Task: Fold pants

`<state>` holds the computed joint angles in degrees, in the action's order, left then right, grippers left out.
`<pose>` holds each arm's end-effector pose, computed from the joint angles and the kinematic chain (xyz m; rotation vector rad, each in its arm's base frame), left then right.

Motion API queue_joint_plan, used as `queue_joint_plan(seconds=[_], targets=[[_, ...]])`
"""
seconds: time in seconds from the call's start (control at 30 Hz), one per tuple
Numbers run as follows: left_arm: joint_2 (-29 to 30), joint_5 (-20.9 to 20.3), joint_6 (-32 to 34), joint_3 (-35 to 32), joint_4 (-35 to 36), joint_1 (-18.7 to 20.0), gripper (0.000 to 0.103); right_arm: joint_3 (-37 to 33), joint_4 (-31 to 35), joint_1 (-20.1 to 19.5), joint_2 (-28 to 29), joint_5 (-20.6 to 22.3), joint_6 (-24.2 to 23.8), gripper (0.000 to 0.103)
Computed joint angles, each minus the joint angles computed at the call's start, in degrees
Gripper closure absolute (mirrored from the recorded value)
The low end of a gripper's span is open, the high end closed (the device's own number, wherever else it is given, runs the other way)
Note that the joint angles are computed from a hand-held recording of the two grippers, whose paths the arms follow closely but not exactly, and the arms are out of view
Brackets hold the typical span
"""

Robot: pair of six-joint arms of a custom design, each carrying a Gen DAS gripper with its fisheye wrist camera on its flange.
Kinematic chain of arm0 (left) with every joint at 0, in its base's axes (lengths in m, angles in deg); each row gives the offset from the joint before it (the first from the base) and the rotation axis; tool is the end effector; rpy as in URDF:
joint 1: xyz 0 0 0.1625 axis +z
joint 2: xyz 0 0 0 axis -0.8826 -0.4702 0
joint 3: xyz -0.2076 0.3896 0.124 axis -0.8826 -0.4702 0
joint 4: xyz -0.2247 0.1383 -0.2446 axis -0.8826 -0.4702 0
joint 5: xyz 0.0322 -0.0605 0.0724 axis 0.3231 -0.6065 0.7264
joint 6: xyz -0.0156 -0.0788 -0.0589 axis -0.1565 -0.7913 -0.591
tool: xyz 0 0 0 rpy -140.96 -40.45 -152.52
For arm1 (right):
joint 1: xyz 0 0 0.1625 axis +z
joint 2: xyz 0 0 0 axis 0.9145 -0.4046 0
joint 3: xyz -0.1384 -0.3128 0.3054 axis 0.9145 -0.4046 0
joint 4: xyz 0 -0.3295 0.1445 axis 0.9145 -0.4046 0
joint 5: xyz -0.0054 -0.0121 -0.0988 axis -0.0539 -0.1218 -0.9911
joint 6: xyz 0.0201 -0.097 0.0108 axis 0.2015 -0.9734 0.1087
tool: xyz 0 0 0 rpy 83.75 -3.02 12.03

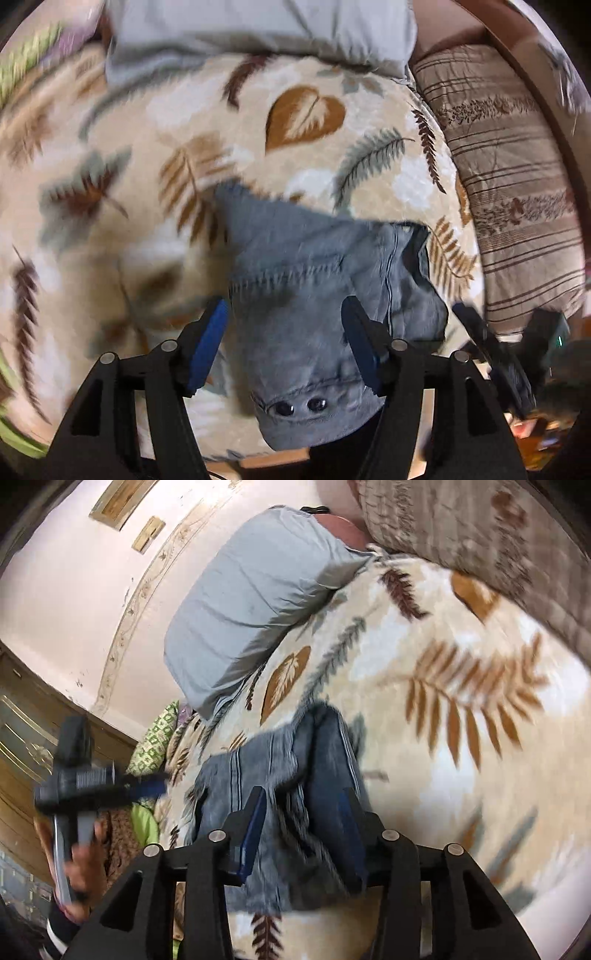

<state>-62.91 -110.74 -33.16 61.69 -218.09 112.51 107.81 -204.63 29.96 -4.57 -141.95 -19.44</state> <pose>-0.1111 -0.4427 0.2825 -0.4207 2.5210 -0.5831 0.1919 -0.4975 0.1062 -0.4934 3.0283 -0.5177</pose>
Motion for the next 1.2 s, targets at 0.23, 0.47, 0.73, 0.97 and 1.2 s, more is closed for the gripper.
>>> queue_joint_plan(seconds=[0.23, 0.47, 0.73, 0.97, 1.2], targets=[[0.2, -7.4, 3.8, 6.0, -18.2, 4.6, 0.038, -10.0, 6.3, 2.8, 6.3, -6.4, 3.4, 0.037], [1.9, -7.5, 6.5, 6.9, -23.8, 5.7, 0.028, -15.3, 12.4, 4.6, 10.4, -12.6, 0.9, 0.036], [3.7, 2.3, 3.3, 6.4, -14.8, 2.2, 0.06, -15.8, 11.9, 6.7, 10.2, -18.7, -13.8, 0.098], [8.0, 6.2, 3.5, 5.8, -12.6, 2.9, 0.06, -16.4, 12.5, 4.0, 11.3, -17.0, -13.1, 0.096], [8.0, 7.7, 1.4, 5.8, -11.0, 2.0, 0.059, -15.9, 11.8, 2.0, 11.4, -14.9, -10.9, 0.087]])
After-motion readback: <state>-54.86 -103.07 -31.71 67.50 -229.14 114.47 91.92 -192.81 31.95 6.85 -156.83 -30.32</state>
